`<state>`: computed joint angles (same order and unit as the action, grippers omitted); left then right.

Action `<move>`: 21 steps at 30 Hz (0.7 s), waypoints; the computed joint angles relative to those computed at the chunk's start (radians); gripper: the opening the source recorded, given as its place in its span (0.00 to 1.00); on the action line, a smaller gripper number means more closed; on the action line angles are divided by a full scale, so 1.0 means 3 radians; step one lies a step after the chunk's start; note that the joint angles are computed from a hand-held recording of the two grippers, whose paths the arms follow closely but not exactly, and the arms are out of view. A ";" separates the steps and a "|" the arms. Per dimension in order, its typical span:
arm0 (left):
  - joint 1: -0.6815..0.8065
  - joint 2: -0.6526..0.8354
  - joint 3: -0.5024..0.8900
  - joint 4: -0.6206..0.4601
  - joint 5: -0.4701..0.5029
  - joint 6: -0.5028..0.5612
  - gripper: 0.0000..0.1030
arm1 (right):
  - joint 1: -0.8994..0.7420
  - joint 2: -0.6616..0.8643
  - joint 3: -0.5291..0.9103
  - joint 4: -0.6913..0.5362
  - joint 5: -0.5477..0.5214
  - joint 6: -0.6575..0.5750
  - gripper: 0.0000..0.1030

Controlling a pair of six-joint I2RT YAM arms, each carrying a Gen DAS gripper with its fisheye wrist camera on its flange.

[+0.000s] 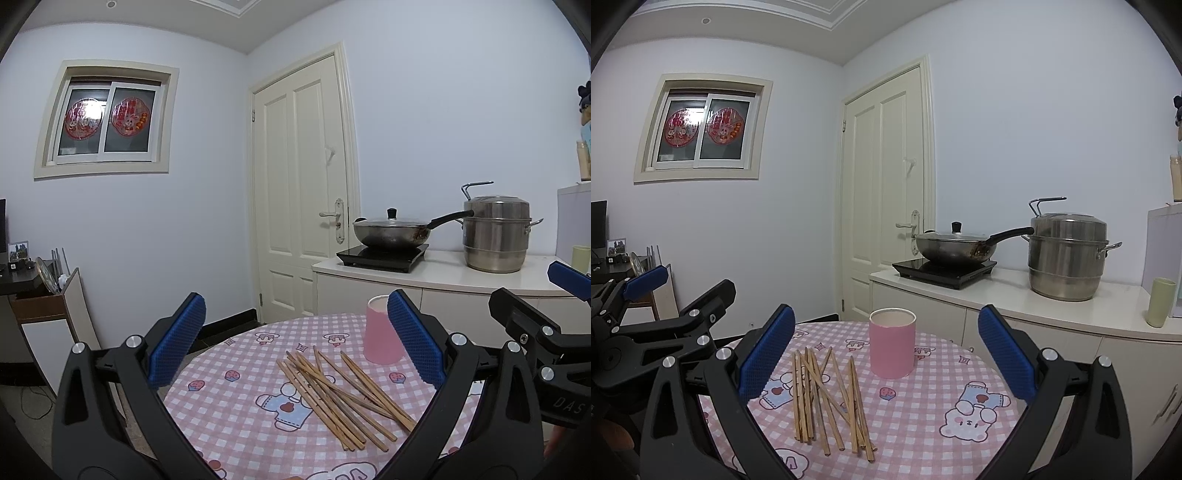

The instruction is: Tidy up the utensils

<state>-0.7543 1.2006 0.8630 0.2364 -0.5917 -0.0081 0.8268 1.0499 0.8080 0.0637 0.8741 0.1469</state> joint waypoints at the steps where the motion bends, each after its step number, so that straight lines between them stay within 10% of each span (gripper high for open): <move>1: 0.0003 0.0002 -0.0001 0.0000 0.0004 -0.0001 0.94 | 0.0003 0.0004 0.0002 -0.0002 0.0006 0.0000 0.93; 21: 0.0015 -0.0025 -0.0028 -0.0020 0.0029 -0.0030 0.94 | 0.0012 -0.0019 -0.0009 -0.0025 0.0020 0.0016 0.93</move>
<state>-0.7496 1.1931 0.8548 0.2306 -0.5829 -0.0171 0.8304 1.0440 0.8053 0.0561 0.8802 0.1516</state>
